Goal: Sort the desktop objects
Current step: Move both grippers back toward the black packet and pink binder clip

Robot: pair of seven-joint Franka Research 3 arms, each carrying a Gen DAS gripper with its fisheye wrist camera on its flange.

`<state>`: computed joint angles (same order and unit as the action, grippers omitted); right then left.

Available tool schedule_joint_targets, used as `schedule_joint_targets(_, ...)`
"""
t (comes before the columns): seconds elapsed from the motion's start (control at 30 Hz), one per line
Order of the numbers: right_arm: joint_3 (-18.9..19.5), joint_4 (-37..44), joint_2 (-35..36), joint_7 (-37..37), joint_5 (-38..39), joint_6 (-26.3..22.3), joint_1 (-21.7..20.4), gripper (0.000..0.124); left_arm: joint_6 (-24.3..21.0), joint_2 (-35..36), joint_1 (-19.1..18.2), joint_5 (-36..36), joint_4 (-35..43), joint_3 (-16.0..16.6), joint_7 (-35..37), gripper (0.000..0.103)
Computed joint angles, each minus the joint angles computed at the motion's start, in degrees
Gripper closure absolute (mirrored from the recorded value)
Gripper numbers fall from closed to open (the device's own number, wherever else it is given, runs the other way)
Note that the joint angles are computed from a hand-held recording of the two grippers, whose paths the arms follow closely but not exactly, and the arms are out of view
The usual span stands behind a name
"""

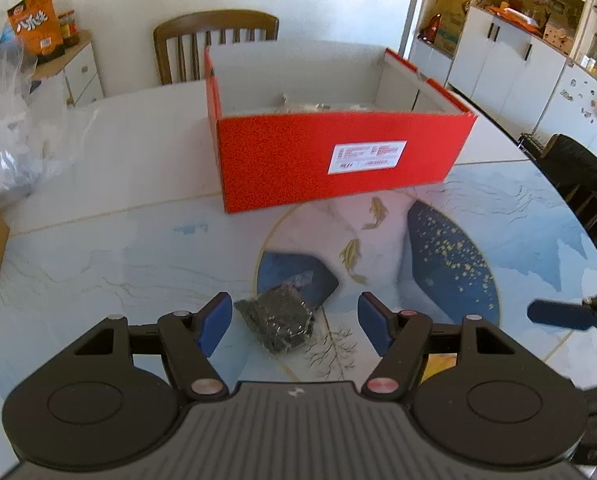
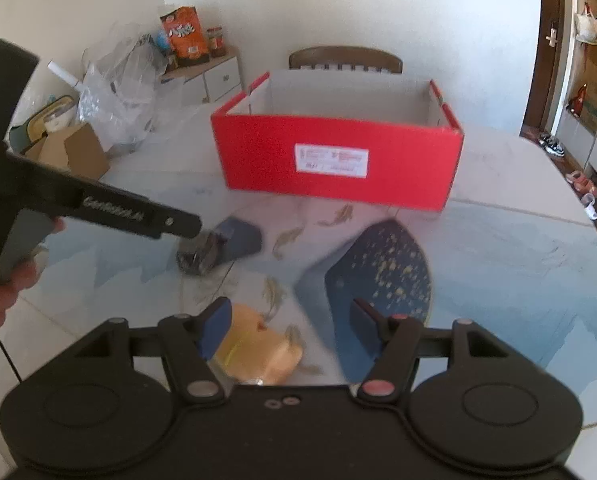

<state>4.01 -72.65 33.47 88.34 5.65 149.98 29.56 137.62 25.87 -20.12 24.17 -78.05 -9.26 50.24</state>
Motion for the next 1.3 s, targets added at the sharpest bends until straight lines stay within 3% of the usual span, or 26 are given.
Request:
schedule_joint_targets(0.53, 1.7, -11.5, -5.7, -2.4, 2.2, -0.7, -1.3, 0.062, -2.8, 3.3, -0.4, 0.5, 2.0, 0.9, -1.8, 0.034)
schedule_joint_targets(1.03, 1.7, -9.7, -3.9, -4.3, 3.1, -1.4, -1.5, 0.069, -6.8, 8.1, -1.0, -0.8, 8.2, 1.2, -1.1, 0.034)
schedule_joint_targets(1.3, -0.2, -7.3, -2.4, -0.7, 1.3, -1.7, -1.5, 0.078, -6.2, 8.5, -1.0, -0.5, 8.3, 1.5, -0.4, 0.034)
